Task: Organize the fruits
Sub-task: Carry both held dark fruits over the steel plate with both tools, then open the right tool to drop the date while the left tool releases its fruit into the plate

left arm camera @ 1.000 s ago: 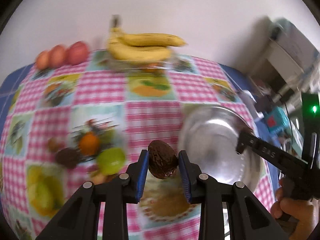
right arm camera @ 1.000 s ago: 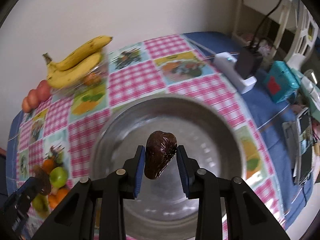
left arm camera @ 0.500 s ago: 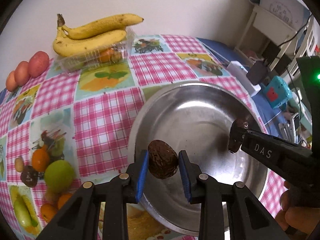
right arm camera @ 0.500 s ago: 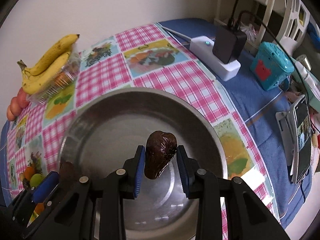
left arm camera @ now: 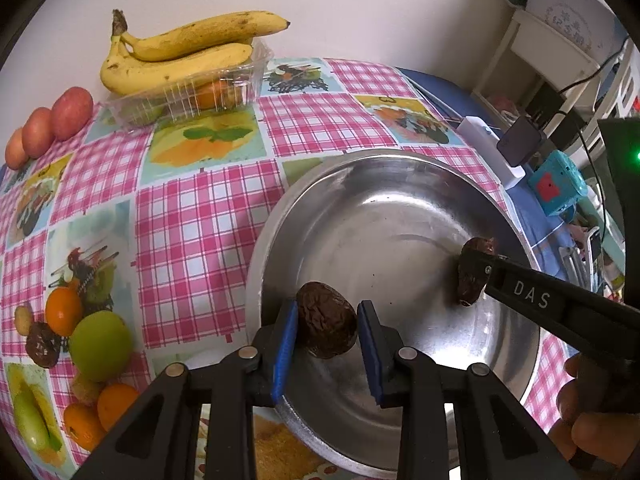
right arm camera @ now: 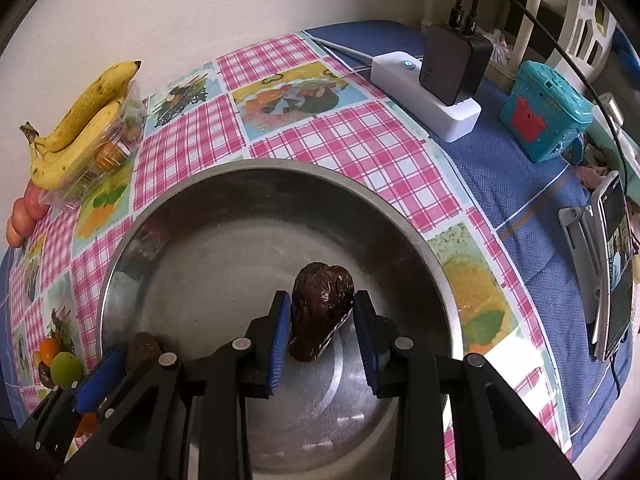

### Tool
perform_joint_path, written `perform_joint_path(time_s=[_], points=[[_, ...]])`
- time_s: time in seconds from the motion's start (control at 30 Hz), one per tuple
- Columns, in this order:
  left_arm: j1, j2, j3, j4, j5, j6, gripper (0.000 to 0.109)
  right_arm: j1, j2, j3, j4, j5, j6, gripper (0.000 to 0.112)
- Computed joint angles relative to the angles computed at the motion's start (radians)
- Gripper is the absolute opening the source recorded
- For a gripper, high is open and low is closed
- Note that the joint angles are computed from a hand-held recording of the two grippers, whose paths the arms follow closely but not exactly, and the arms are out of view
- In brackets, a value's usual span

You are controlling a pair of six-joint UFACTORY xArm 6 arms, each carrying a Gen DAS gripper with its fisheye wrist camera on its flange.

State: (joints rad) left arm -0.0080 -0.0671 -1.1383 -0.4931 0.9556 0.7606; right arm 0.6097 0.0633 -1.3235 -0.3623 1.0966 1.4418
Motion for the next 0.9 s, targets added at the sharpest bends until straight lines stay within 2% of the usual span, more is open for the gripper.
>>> perform_joint_path(time_s=[0.17,0.2,0.27,0.47,0.53,0.6,0.67,0.7,0.73,0.8,0.87,0.9], points=[[0.005,-0.006,-0.011,-0.011,0.035,0.006,0.034,-0.003,0.005,-0.011,0.006,0.013,-0.004,0.036],[0.005,-0.01,-0.009,-0.012,0.036,0.008,0.034,-0.001,0.008,-0.02,0.004,0.023,-0.009,0.042],[0.009,-0.016,-0.013,-0.014,0.046,0.01,0.034,0.004,0.012,-0.033,-0.009,0.042,-0.01,0.048],[0.046,-0.016,-0.057,-0.041,0.101,-0.015,0.034,0.019,0.003,-0.061,-0.042,0.079,-0.009,0.05],[0.062,-0.01,-0.074,-0.036,0.1,-0.035,0.034,0.027,0.003,-0.074,-0.053,0.086,-0.014,0.059],[0.076,0.0,-0.085,-0.017,0.077,-0.056,0.034,0.036,0.013,-0.097,-0.061,0.109,-0.026,0.075],[0.093,0.012,-0.095,0.013,0.054,-0.083,0.037,0.045,0.022,-0.114,-0.069,0.131,-0.035,0.077],[0.101,0.019,-0.101,0.024,0.047,-0.098,0.043,0.047,0.024,-0.117,-0.069,0.135,-0.039,0.077],[0.114,0.029,-0.11,0.039,0.036,-0.126,0.058,0.049,0.025,-0.117,-0.064,0.136,-0.041,0.077],[0.138,0.048,-0.129,0.059,0.014,-0.174,0.079,0.05,0.026,-0.112,-0.051,0.123,-0.047,0.081],[0.16,0.058,-0.138,0.071,-0.004,-0.2,0.082,0.054,0.03,-0.108,-0.049,0.113,-0.052,0.093],[0.169,0.063,-0.143,0.082,-0.017,-0.217,0.085,0.057,0.032,-0.108,-0.052,0.111,-0.053,0.094]])
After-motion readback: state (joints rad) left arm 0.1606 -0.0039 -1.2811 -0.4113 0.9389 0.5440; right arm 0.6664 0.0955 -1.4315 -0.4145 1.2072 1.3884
